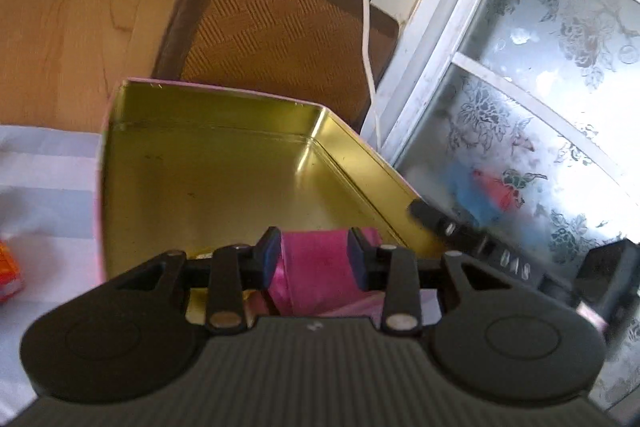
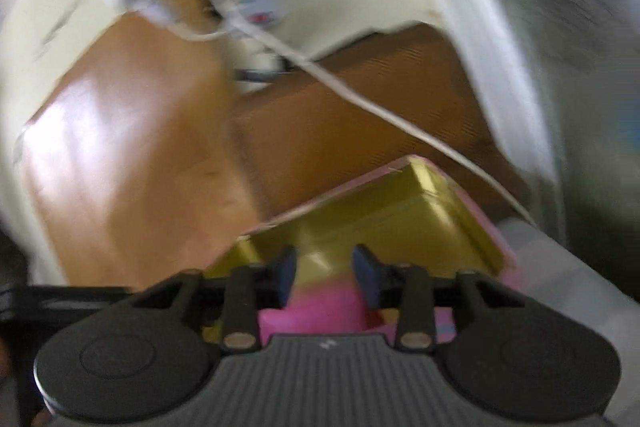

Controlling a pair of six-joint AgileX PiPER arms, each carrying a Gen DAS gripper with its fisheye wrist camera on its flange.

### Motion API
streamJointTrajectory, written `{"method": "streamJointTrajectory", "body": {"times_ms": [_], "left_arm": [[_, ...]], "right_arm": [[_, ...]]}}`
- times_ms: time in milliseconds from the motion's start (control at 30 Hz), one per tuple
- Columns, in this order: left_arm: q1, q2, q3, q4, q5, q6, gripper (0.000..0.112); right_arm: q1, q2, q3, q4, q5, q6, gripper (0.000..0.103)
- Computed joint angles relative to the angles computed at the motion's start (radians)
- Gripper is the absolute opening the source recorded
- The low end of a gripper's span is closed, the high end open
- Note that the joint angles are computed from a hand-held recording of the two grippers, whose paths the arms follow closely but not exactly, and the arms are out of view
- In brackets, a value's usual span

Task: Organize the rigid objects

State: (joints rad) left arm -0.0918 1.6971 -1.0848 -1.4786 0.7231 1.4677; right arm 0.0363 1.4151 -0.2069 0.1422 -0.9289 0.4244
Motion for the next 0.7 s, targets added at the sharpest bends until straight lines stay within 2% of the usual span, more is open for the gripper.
{"method": "streamJointTrajectory", "body": {"times_ms": [67, 133, 167, 233, 267, 367, 433, 500, 533, 600, 633, 700], "left_arm": [[0.106, -0.096, 0.097, -0.006, 0.075, 0.098, 0.039], [0.285, -0.177, 0.189, 0.019, 0.209, 0.199, 0.043], [0.385, -0.231, 0.261, 0.012, 0.228, 0.234, 0.047], [0.585, -0.277, 0.338, 0.057, 0.259, 0.293, 0.048], [0.685, -0.280, 0.360, 0.083, 0.258, 0.328, 0.048], [0.932, -0.196, 0.336, 0.130, 0.243, 0.419, 0.048], [1.021, -0.124, 0.302, 0.089, 0.216, 0.470, 0.048], [1.076, -0.042, 0.253, 0.021, 0.185, 0.509, 0.048], [1.085, -0.012, 0.227, 0.003, 0.168, 0.507, 0.048], [1.112, 0.057, 0.171, -0.013, 0.167, 0.505, 0.048], [1.111, 0.079, 0.152, -0.018, 0.164, 0.499, 0.048], [1.111, 0.123, 0.122, -0.006, 0.161, 0.496, 0.048]], "right_arm": [[-0.007, -0.002, 0.025, 0.026, -0.066, -0.021, 0.034], [0.008, 0.003, 0.041, 0.039, -0.103, -0.015, 0.034], [0.007, 0.001, 0.045, 0.012, -0.113, -0.016, 0.034], [0.022, -0.002, 0.067, -0.038, -0.165, -0.016, 0.034], [0.052, -0.012, 0.068, -0.034, -0.162, -0.013, 0.034], [0.264, -0.072, 0.009, 0.084, -0.055, -0.118, 0.034], [0.446, -0.053, -0.083, 0.196, 0.009, -0.217, 0.034], [0.569, 0.033, -0.268, 0.251, 0.145, -0.258, 0.034], [0.620, 0.103, -0.368, 0.240, 0.180, -0.284, 0.034], [0.675, 0.218, -0.568, 0.229, 0.314, -0.320, 0.034], [0.705, 0.295, -0.668, 0.219, 0.343, -0.349, 0.034], [0.746, 0.418, -0.868, 0.316, 0.471, -0.456, 0.034]]}}
